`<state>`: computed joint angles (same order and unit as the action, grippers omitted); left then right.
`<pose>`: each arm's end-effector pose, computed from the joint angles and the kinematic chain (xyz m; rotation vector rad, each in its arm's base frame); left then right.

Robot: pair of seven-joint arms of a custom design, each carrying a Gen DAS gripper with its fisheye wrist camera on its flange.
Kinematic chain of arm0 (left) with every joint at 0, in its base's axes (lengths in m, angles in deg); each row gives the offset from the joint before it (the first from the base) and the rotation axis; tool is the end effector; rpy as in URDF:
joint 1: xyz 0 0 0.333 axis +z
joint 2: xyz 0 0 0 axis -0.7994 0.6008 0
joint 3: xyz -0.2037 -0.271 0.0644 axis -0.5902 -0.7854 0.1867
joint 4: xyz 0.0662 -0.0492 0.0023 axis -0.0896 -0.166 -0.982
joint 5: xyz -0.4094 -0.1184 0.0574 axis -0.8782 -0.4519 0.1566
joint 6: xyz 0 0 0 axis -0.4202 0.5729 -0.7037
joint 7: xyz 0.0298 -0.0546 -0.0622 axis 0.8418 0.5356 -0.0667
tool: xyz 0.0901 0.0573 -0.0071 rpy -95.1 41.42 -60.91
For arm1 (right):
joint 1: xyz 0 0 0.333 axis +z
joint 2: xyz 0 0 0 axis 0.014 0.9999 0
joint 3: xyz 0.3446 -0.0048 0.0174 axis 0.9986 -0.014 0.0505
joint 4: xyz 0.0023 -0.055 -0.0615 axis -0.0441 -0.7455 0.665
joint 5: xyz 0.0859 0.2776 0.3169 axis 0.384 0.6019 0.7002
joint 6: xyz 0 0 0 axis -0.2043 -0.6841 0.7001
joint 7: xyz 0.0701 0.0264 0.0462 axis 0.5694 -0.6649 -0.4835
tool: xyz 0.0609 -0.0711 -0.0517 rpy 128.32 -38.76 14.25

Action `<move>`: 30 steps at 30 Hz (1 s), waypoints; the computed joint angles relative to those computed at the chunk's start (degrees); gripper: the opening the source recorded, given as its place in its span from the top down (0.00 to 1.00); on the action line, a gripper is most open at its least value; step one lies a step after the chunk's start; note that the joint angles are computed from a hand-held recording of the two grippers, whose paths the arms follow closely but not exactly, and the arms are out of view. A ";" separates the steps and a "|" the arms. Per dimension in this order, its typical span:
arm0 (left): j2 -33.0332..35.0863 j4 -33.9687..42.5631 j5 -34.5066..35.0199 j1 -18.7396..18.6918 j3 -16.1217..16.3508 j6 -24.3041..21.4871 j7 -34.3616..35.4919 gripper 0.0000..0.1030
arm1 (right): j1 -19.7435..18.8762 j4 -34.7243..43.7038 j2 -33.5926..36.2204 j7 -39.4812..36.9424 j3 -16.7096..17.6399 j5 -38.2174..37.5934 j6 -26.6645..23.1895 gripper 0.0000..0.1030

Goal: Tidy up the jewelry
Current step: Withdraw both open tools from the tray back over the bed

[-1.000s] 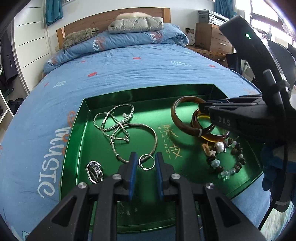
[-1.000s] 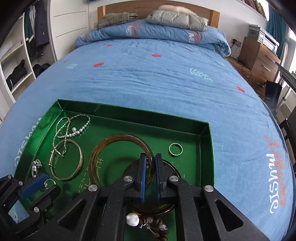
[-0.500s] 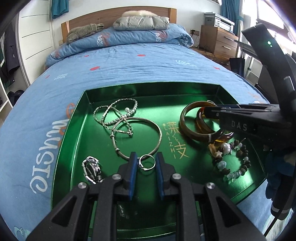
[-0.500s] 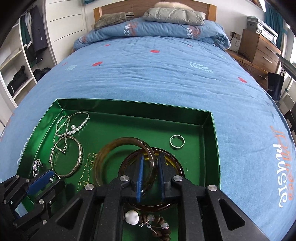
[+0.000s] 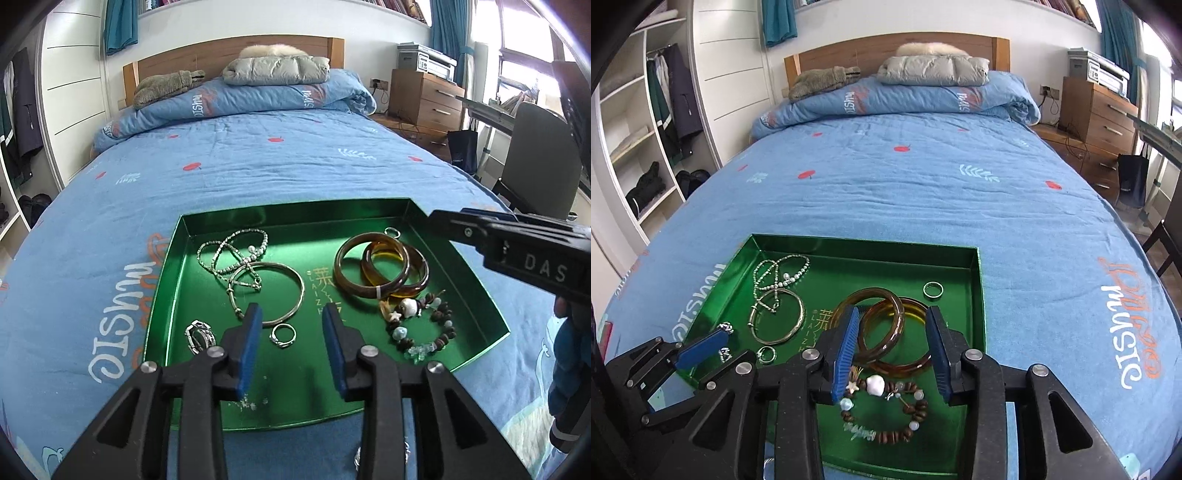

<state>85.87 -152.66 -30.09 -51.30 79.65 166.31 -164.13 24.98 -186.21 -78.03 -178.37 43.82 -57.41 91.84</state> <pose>0.5844 -0.0270 0.3480 -1.1591 2.3179 -1.0115 0.5511 0.2958 0.3763 -1.4479 2.0421 -0.7831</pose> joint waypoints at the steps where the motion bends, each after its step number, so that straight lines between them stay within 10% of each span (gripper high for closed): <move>1: -0.93 -0.59 -0.38 0.21 0.08 -0.50 0.35 0.66 | 0.41 -0.85 -1.10 1.16 0.13 -0.89 -0.38 0.62; 30: -34.27 -21.81 4.24 3.29 16.86 -17.52 5.19 0.62 | 7.45 -11.89 -20.26 10.06 17.42 4.76 -22.31 0.51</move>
<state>51.59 -174.47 -25.85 -48.00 96.51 148.79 -158.95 32.43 -198.10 -98.29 -168.31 61.23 -52.65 69.53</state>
